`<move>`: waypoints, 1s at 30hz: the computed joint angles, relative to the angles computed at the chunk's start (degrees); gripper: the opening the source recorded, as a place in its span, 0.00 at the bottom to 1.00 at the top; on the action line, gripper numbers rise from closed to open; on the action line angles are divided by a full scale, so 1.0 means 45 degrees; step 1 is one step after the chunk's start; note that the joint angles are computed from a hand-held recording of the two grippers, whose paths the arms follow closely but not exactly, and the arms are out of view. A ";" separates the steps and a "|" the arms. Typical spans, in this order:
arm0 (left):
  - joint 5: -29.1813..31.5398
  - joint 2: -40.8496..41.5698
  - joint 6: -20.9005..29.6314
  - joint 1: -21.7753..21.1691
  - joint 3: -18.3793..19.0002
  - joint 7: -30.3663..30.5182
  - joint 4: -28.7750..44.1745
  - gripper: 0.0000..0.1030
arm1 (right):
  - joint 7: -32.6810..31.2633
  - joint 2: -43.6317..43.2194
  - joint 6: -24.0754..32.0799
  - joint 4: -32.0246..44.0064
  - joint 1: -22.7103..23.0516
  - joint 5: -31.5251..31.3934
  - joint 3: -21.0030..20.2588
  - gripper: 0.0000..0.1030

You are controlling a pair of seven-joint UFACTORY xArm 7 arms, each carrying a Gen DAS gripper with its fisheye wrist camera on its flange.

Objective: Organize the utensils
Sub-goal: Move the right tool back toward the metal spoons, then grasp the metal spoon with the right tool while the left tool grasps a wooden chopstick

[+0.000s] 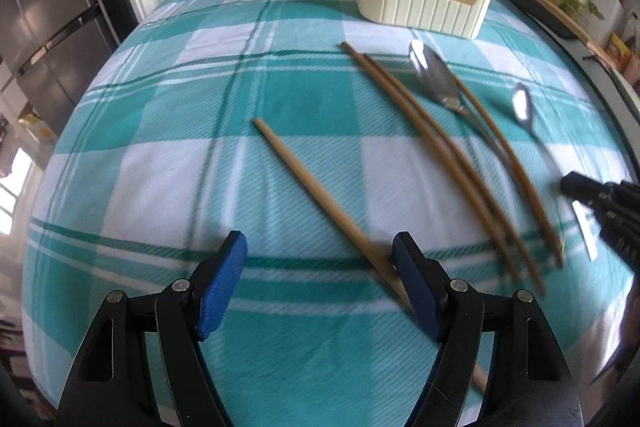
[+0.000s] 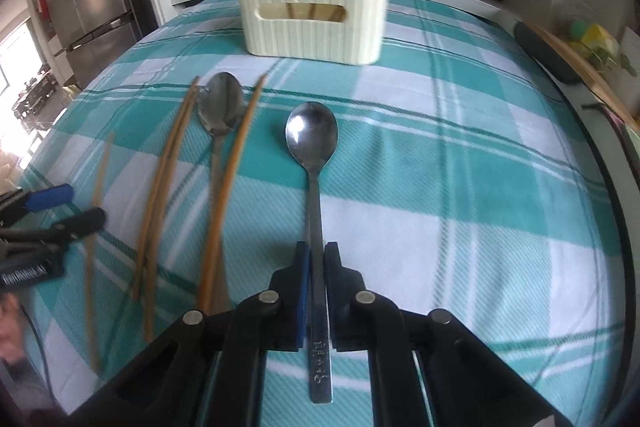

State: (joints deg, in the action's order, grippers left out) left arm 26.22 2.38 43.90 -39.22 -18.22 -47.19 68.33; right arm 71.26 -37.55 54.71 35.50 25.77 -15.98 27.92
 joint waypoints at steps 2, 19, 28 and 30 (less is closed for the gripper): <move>-0.0228 -0.0322 0.0068 0.0127 0.0052 0.0497 -0.0287 0.75 | 0.0107 -0.0344 0.0442 -0.0095 0.0205 0.0273 0.0015 0.07; -0.4021 -0.0141 -0.2756 0.0844 0.0032 0.5549 -0.0770 0.06 | 0.0335 -0.1013 0.1013 -0.0359 0.0485 0.0707 0.0136 0.07; -0.5284 -0.0015 -0.2272 0.0742 0.0104 0.6443 -0.0382 0.36 | 0.0212 -0.1424 0.0384 -0.0802 0.0375 0.0744 -0.0070 0.25; -0.4521 0.0194 -0.1949 0.0621 0.0114 0.6096 -0.0069 0.54 | 0.0243 -0.1525 0.0151 -0.0925 0.0238 0.0684 -0.0091 0.42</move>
